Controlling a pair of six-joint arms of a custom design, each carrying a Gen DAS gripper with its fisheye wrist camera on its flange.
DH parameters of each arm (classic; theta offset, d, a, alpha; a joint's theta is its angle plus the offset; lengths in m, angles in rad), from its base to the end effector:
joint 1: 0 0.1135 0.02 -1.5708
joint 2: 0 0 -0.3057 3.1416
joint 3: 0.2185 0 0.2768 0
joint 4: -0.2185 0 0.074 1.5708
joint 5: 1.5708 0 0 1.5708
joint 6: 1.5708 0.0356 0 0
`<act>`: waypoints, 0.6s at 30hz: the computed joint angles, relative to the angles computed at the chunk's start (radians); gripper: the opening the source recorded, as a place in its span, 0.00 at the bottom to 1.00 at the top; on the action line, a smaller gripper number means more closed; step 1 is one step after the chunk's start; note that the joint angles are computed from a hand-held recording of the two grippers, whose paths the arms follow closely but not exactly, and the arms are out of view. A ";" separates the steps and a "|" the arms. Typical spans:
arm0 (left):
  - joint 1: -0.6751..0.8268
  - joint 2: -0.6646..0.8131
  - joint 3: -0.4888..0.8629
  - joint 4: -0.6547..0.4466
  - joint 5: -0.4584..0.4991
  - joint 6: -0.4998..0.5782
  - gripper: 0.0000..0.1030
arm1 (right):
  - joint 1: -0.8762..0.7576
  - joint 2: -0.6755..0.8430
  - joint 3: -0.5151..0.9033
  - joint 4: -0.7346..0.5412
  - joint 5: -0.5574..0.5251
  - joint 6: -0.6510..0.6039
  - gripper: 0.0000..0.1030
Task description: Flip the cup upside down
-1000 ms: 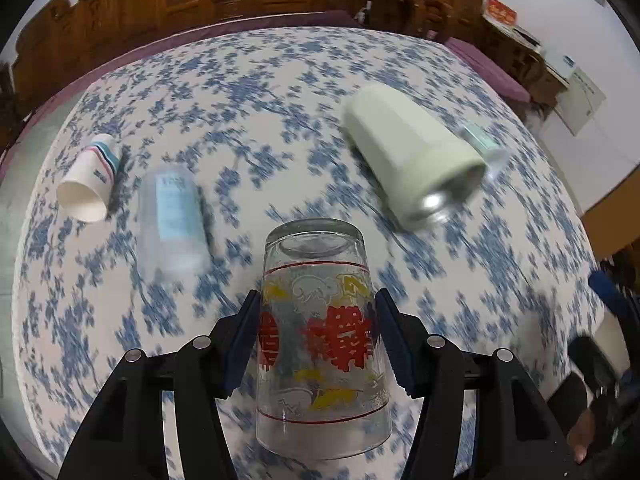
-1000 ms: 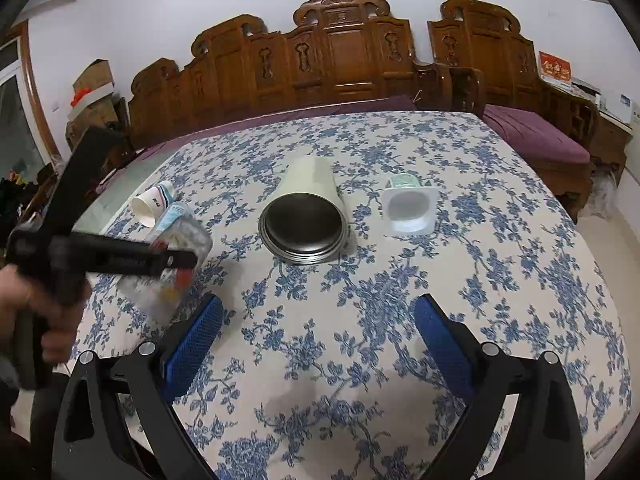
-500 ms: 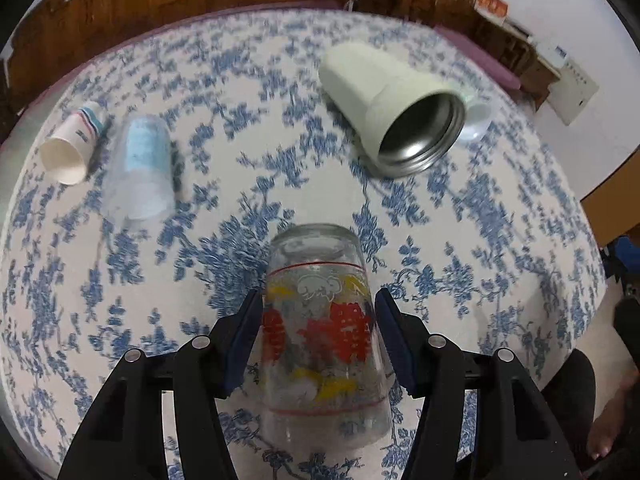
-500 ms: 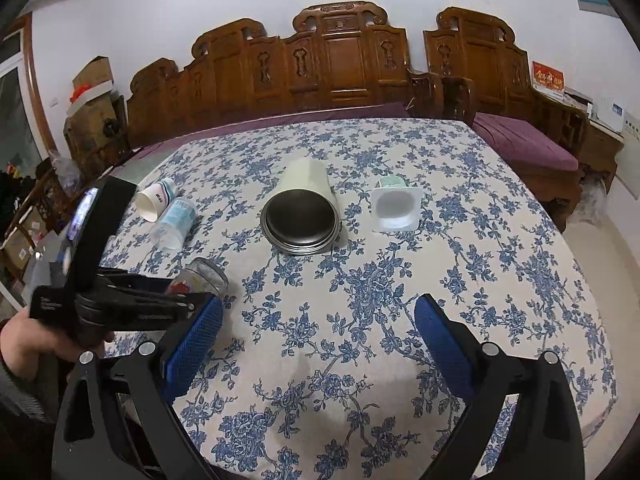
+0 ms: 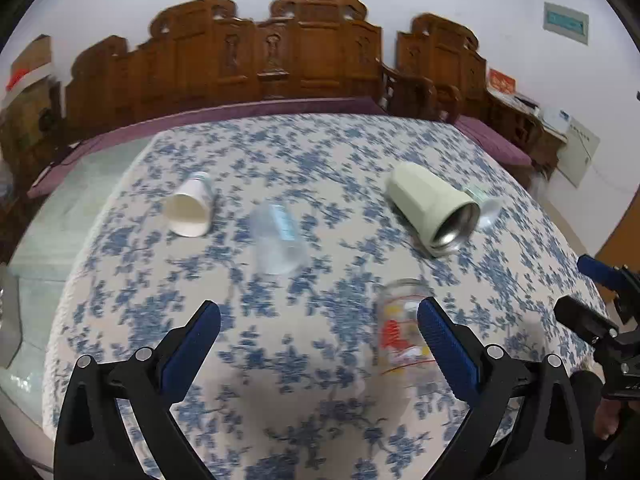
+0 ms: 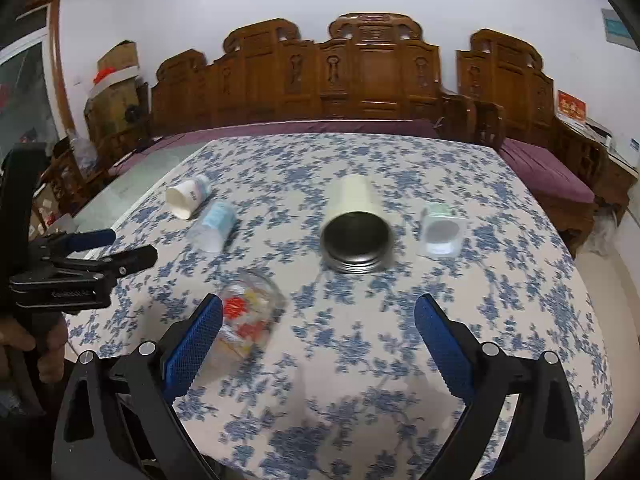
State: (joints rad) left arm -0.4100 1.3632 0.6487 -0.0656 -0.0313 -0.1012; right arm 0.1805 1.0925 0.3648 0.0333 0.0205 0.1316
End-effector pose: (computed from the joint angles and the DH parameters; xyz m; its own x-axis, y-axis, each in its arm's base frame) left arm 0.2557 -0.1099 0.2038 -0.6799 0.1854 -0.7094 0.3109 0.9491 -0.0499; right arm 0.2020 0.0361 0.1798 -0.6456 0.0156 -0.7635 -0.0799 0.9929 0.0878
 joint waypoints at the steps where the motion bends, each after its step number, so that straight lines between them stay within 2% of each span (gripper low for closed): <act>1: 0.021 -0.019 -0.006 0.002 0.012 0.007 0.92 | 0.016 0.014 0.007 0.002 0.002 0.009 0.95; 8: 0.122 -0.098 -0.034 0.024 0.019 0.074 0.92 | 0.092 0.180 0.092 0.008 -0.016 0.074 0.95; 13: 0.224 -0.104 -0.037 0.026 0.109 0.100 0.92 | 0.113 0.347 0.196 -0.019 -0.049 0.111 0.89; 18: 0.285 -0.076 -0.029 0.034 0.154 0.103 0.92 | 0.107 0.516 0.315 -0.078 -0.103 0.154 0.87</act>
State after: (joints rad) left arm -0.1246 1.2874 0.6196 -0.0319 0.1230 0.0013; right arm 0.2876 1.6086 0.6794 -0.0449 -0.0821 0.2859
